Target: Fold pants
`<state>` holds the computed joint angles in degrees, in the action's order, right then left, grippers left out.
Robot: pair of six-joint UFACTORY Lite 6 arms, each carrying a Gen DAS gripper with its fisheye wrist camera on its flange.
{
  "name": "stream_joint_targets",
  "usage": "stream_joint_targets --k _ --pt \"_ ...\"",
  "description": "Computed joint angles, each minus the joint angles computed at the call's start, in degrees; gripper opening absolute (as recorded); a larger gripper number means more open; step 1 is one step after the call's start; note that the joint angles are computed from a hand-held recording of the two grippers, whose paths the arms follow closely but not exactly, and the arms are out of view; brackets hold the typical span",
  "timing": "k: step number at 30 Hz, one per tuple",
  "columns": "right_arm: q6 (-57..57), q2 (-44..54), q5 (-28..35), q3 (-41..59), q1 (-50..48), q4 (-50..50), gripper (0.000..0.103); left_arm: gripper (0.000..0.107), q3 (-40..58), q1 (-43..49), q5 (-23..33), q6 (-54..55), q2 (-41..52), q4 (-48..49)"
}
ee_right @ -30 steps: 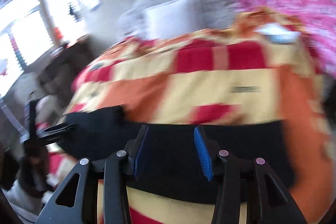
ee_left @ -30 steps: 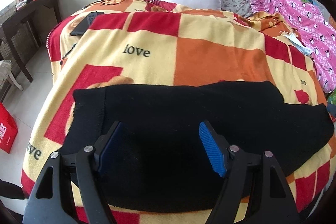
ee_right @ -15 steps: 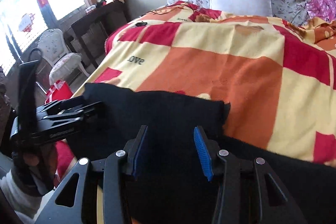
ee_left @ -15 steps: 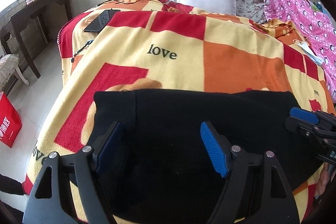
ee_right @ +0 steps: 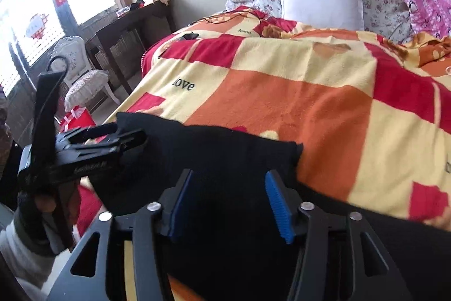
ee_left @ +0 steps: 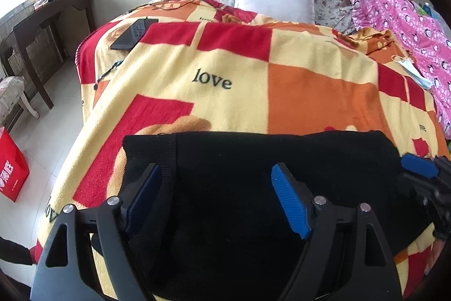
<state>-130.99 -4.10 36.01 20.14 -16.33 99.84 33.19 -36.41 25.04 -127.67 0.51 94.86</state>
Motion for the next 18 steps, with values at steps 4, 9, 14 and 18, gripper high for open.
stream_joint_targets --k 4,9,14,18 --pt "1.6 -6.7 2.6 -4.9 -7.9 -7.0 0.055 0.080 0.4 -3.4 1.4 1.6 -1.1 -2.8" --pt "-3.7 -4.2 2.9 -6.5 -13.9 -6.9 0.055 0.080 2.0 -6.6 2.9 1.5 0.4 -4.4" --pt "-11.2 0.9 2.8 -6.6 -17.8 -3.5 0.055 0.080 2.7 -8.7 3.2 -0.9 2.7 -4.1" --pt "-9.5 0.2 4.4 -6.4 -22.6 -8.0 0.055 0.080 3.6 -10.1 2.9 -2.0 4.5 -4.0"
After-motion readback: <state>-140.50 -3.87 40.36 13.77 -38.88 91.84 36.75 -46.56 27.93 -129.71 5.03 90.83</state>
